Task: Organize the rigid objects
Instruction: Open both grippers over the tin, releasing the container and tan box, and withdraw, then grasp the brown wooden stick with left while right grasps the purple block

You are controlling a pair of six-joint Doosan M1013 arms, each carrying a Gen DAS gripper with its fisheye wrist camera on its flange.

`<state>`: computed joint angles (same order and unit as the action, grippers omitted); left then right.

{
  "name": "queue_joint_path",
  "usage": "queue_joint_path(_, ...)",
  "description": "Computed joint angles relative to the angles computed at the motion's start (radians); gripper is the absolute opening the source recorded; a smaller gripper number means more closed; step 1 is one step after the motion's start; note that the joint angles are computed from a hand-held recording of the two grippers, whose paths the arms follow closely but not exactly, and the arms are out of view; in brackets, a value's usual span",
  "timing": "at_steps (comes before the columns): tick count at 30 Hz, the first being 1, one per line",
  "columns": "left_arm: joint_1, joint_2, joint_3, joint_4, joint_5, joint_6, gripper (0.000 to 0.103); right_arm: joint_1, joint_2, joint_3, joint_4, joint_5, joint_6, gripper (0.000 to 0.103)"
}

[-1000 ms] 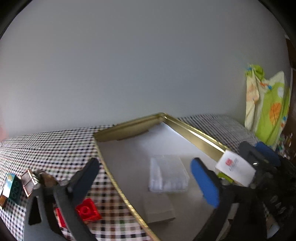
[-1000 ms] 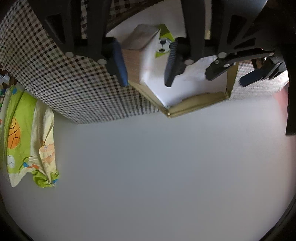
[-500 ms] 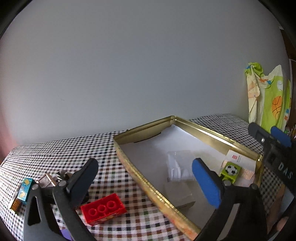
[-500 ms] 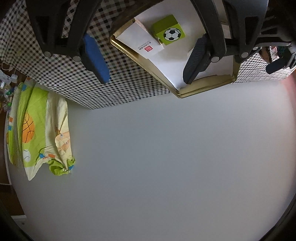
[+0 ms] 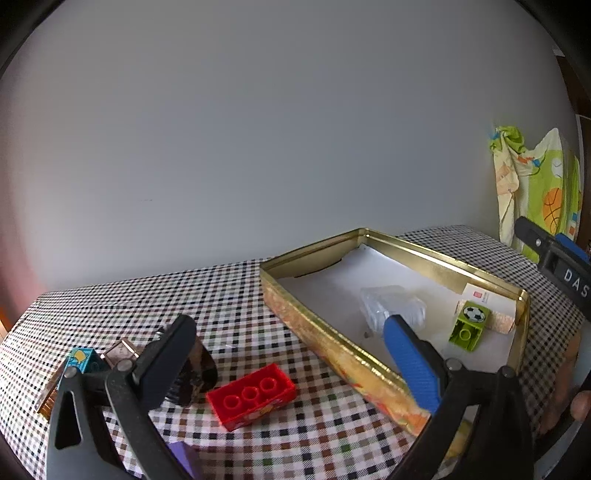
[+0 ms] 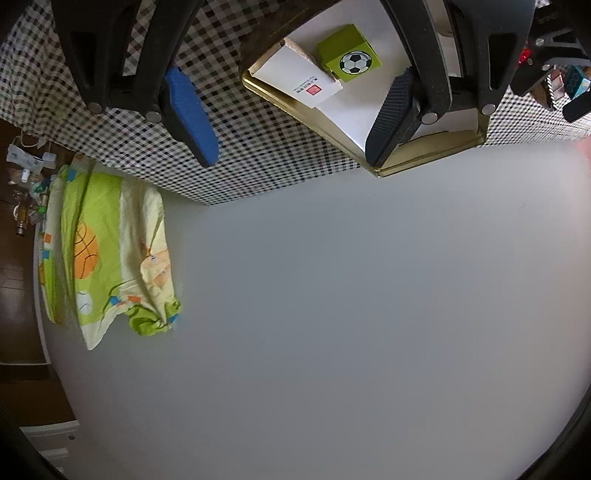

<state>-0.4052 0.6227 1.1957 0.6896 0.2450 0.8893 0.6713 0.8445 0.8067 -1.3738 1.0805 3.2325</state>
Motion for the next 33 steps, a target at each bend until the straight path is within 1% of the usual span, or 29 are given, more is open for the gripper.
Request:
queue_joint_path(2,0.004,-0.007,0.011,0.010,-0.009,-0.007,0.102,0.006,0.006,-0.010,-0.009,0.013,0.013,0.084)
queue_joint_path(4,0.007,-0.014,0.024,0.048,-0.016,-0.039,0.102,0.009,0.011,-0.017,-0.012,0.014,0.016,0.084)
queue_joint_path(7,0.013,-0.024,0.040,0.079,-0.026,-0.063,0.103,0.019,0.026,-0.044,-0.012,0.025,-0.023,0.084)
queue_joint_path(9,0.018,-0.029,0.050,0.085,-0.032,-0.068,0.102,0.025,0.030,-0.051,-0.013,0.028,-0.032,0.084)
queue_joint_path(14,0.031,-0.040,0.069,0.094,-0.042,-0.074,0.102,0.044,0.033,-0.052,-0.036,0.040,0.001,0.084)
queue_joint_path(16,0.037,-0.044,0.076,0.095,-0.047,-0.073,0.102,0.049,0.038,-0.063,-0.026,0.035,-0.008,0.084)
queue_joint_path(19,0.046,-0.050,0.086,0.129,-0.049,-0.108,0.102,0.061,0.053,-0.093,-0.018,0.031,-0.034,0.084)
queue_joint_path(22,0.055,-0.052,0.090,0.122,-0.047,-0.103,0.102,0.071,0.069,-0.121,-0.016,0.009,-0.044,0.084)
queue_joint_path(26,0.071,-0.055,0.092,0.079,-0.043,-0.066,0.102,0.081,0.099,-0.179,0.014,-0.018,-0.097,0.084)
queue_joint_path(31,0.093,-0.063,0.104,0.092,-0.045,-0.075,0.102,0.090,0.130,-0.240,0.052,-0.057,-0.149,0.084)
queue_joint_path(33,0.106,-0.066,0.107,0.071,-0.042,-0.059,0.102,0.093,0.142,-0.264,0.066,-0.070,-0.170,0.084)
